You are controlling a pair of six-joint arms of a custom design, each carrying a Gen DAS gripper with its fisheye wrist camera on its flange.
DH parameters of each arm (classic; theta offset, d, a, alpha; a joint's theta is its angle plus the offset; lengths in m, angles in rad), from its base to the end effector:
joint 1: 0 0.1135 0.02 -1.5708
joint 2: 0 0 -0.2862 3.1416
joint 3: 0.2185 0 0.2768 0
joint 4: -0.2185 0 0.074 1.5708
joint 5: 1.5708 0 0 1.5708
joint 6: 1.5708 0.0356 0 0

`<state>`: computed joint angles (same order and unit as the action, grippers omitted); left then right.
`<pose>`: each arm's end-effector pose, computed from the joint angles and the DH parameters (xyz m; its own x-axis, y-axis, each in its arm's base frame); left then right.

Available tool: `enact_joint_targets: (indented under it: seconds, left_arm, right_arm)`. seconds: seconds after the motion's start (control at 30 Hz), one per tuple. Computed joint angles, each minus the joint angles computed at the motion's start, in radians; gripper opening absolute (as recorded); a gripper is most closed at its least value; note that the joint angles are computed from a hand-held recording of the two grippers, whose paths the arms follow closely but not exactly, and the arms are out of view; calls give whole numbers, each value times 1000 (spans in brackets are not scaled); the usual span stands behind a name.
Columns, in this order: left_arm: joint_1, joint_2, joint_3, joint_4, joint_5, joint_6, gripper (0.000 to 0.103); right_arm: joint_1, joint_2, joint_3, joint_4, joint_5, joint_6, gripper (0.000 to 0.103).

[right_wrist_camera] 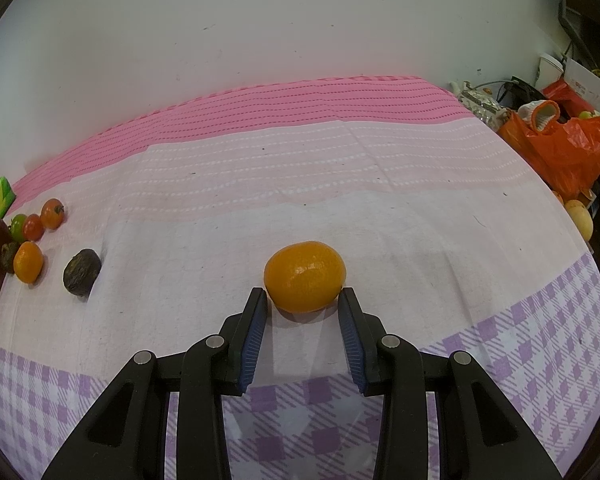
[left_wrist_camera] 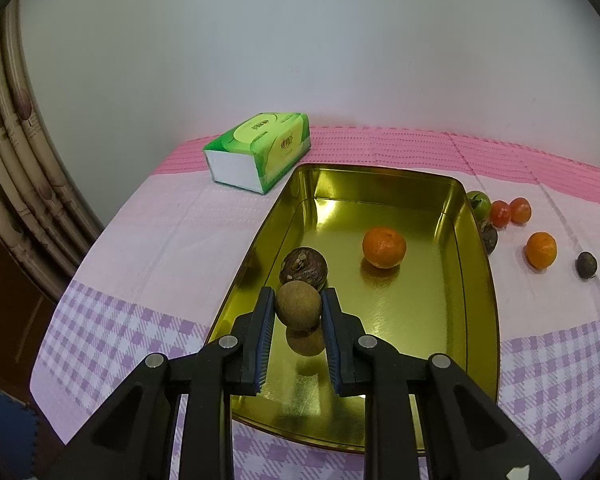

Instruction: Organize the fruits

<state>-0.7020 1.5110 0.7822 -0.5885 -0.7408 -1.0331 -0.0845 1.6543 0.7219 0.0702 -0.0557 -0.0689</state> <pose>0.2214 -0.1557 0.1669 -0.6768 -0.2576 -0.6896 -0.4570 0.8815 0.1192 0.3234 -0.0254 0.1343 -0.7581 -0.0048 -0.6521 -0.0040 1.0000 -0.0026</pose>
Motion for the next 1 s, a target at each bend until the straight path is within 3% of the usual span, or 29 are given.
enact_joint_targets:
  seconds: [0.9,1.0]
  left_arm:
    - [-11,17,28,-57,-46,-17,22]
    - [-13,8,30,-69,-43,-16,28]
  right_arm:
    - [15,-2,7,-10,15,-5,38]
    - [16,-1,10,-15,14,-15,37]
